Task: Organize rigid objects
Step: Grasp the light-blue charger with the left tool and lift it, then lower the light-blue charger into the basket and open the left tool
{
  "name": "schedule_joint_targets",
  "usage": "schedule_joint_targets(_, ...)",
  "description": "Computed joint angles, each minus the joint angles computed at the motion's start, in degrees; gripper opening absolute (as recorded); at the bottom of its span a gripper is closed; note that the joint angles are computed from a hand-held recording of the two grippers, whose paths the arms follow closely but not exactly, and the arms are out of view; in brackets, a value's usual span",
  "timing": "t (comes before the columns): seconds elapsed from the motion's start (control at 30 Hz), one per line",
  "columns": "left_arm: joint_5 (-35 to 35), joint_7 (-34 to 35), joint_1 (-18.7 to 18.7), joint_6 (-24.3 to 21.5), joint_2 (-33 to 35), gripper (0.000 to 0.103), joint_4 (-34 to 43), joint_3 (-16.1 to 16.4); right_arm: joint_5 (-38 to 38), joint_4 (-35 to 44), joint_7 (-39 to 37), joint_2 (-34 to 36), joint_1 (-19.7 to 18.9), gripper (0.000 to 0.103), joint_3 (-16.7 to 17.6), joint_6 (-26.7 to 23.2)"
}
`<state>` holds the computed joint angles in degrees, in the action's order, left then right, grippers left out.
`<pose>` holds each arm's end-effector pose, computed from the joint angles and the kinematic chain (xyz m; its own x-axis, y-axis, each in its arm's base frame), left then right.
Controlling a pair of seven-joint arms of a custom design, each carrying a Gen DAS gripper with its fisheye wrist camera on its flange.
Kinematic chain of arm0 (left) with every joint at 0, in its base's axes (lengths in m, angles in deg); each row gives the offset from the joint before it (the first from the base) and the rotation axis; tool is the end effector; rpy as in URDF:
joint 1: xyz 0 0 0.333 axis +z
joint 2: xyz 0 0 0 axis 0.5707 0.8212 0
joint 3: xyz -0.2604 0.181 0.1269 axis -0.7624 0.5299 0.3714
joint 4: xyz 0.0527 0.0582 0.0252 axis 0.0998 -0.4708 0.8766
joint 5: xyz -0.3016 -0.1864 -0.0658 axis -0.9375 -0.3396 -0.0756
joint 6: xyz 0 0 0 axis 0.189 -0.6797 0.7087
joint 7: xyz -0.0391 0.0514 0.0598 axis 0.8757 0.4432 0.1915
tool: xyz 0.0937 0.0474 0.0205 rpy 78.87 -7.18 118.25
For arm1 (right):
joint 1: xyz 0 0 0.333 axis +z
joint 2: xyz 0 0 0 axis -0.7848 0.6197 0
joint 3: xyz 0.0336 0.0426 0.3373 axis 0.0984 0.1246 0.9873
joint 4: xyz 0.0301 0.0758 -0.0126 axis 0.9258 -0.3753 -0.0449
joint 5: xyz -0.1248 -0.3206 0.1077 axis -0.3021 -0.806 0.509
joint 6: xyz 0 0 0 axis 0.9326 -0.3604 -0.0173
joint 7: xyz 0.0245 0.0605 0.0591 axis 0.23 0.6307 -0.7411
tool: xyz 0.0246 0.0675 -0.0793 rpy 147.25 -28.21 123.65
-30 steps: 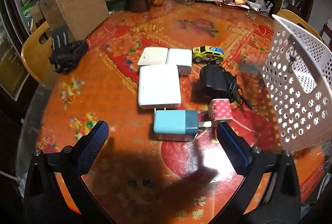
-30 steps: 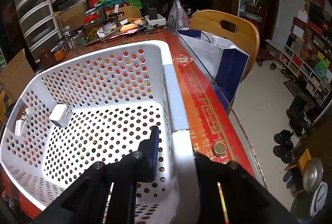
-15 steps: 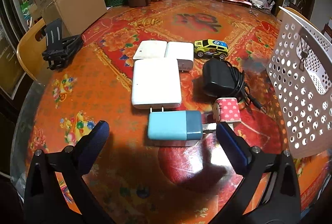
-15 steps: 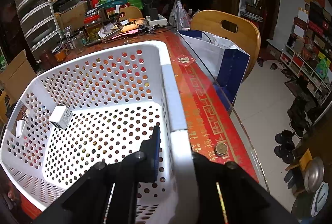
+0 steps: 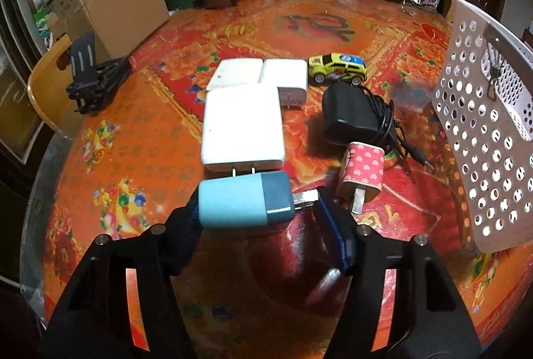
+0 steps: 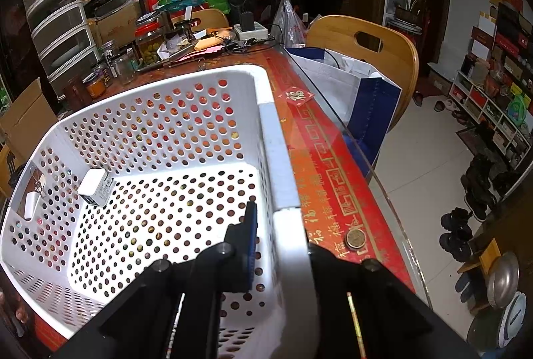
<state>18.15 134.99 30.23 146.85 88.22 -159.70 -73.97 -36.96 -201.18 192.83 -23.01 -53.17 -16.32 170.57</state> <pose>0.6679 -0.0872 0.4868 -0.2651 -0.9593 -0.0974 -0.7652 0.2707 -0.5842 0.4754 0.0065 0.5415 -0.4856 -0.8716 -0.0678 -0.6403 0.4074 -0.6511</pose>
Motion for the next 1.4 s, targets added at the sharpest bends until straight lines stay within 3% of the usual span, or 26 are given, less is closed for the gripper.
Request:
schedule_joint_targets(0.17, 6.36, -5.65, -2.83, 6.09, -3.0, 0.061, -3.6, 3.8, -0.06, -0.02, 0.05, 0.01, -0.02, 0.009, 0.06, -0.04)
schedule_joint_targets(0.33, 16.88, -13.93, -5.83, 8.42, -5.23, 0.061, -3.82, 7.53, -0.17, -0.15, -0.04, 0.03, -0.07, 0.009, 0.02, 0.21)
schedule_joint_targets(0.73, 26.98, -18.73, -5.56, 9.3, -8.6, 0.061, -2.4, 4.25, -0.4, -0.24, -0.05, 0.21, 0.02, 0.009, 0.1, 0.42)
schedule_joint_targets(0.9, 26.24, -17.74, -5.08, 8.69, -9.5, 0.061, -2.33, 2.2, -0.09, -0.35, -0.73, 0.14, 0.12, 0.009, -0.13, 0.72)
schedule_joint_targets(1.03, 18.65, -11.57, -3.63, 7.66, -10.12, 0.061, -1.45, -1.2, 0.59, -0.35, -1.58, 0.15, 0.13, 0.009, -0.37, 1.03)
schedule_joint_targets(1.27, 16.4, -6.89, -6.55, 4.99, -8.75, 0.061, 3.16, -2.74, 1.03, -0.31, -2.14, 0.15, -0.1, 0.009, -0.31, 1.17)
schedule_joint_targets(1.4, 16.13, -3.95, -9.12, -0.23, -5.43, 0.061, 8.54, -3.68, 1.39, -0.28, -2.41, 0.17, -0.07, 0.009, -0.38, 1.34)
